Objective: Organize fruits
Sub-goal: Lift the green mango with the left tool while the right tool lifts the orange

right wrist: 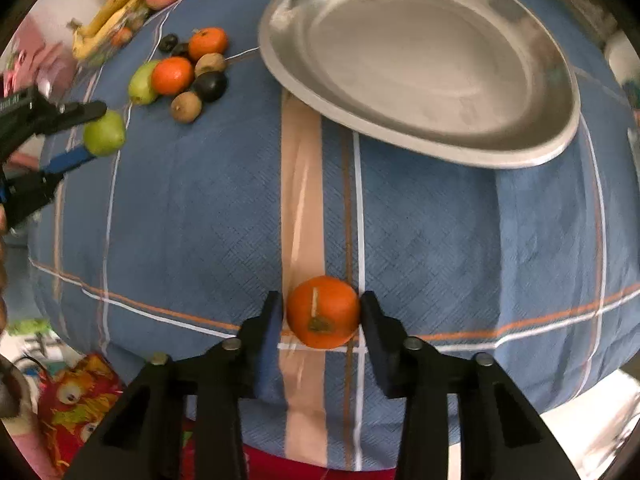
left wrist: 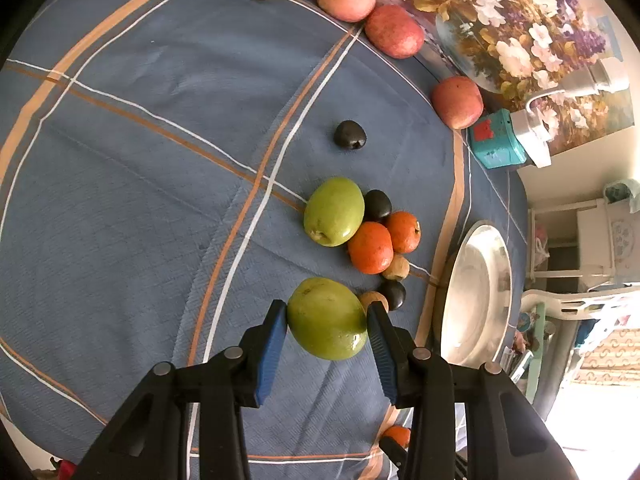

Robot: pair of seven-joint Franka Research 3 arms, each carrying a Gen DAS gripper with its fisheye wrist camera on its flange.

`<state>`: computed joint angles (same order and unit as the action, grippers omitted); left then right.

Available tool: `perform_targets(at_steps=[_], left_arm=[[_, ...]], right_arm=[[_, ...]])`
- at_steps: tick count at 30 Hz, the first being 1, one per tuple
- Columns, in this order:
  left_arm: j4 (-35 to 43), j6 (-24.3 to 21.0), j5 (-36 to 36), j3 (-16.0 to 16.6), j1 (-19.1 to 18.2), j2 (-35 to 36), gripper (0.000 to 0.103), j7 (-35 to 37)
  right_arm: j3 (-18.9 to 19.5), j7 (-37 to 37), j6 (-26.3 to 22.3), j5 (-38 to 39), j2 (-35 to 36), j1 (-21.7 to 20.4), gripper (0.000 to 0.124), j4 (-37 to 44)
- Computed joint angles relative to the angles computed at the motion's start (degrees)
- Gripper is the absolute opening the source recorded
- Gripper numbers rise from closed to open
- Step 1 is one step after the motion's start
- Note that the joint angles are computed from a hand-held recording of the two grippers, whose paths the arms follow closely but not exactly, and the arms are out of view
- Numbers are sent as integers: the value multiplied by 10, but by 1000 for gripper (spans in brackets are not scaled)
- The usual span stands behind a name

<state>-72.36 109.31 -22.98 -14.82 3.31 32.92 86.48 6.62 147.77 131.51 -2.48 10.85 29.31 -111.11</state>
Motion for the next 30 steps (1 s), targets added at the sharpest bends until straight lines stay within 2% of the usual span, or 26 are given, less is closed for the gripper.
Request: perform_targets(at_steps=[5, 10, 14, 19, 23, 27, 30], left_arm=[[3, 0, -1, 1, 1, 3, 44, -6], [3, 5, -2, 1, 2, 3, 44, -13], [1, 19, 4, 5, 1, 2, 44, -24], [-4, 39, 18, 8, -3, 2, 44, -35], [-1, 49, 32, 10, -6, 6, 44, -39], [9, 65, 43, 10, -10, 13, 44, -46], [18, 80, 58, 11, -17, 18, 44, -53]], right_arm=[[-5, 3, -4, -24, 27, 7, 38, 37], [-16, 25, 49, -39, 35, 10, 38, 52], [-36, 77, 81, -84, 65, 24, 38, 103], [-70, 130, 54, -150, 133, 49, 38, 232], [-95, 172, 52, -181, 168, 62, 38, 286], [-99, 182, 64, -177, 174, 58, 38, 291], [-105, 173, 43, -185, 177, 55, 38, 301]])
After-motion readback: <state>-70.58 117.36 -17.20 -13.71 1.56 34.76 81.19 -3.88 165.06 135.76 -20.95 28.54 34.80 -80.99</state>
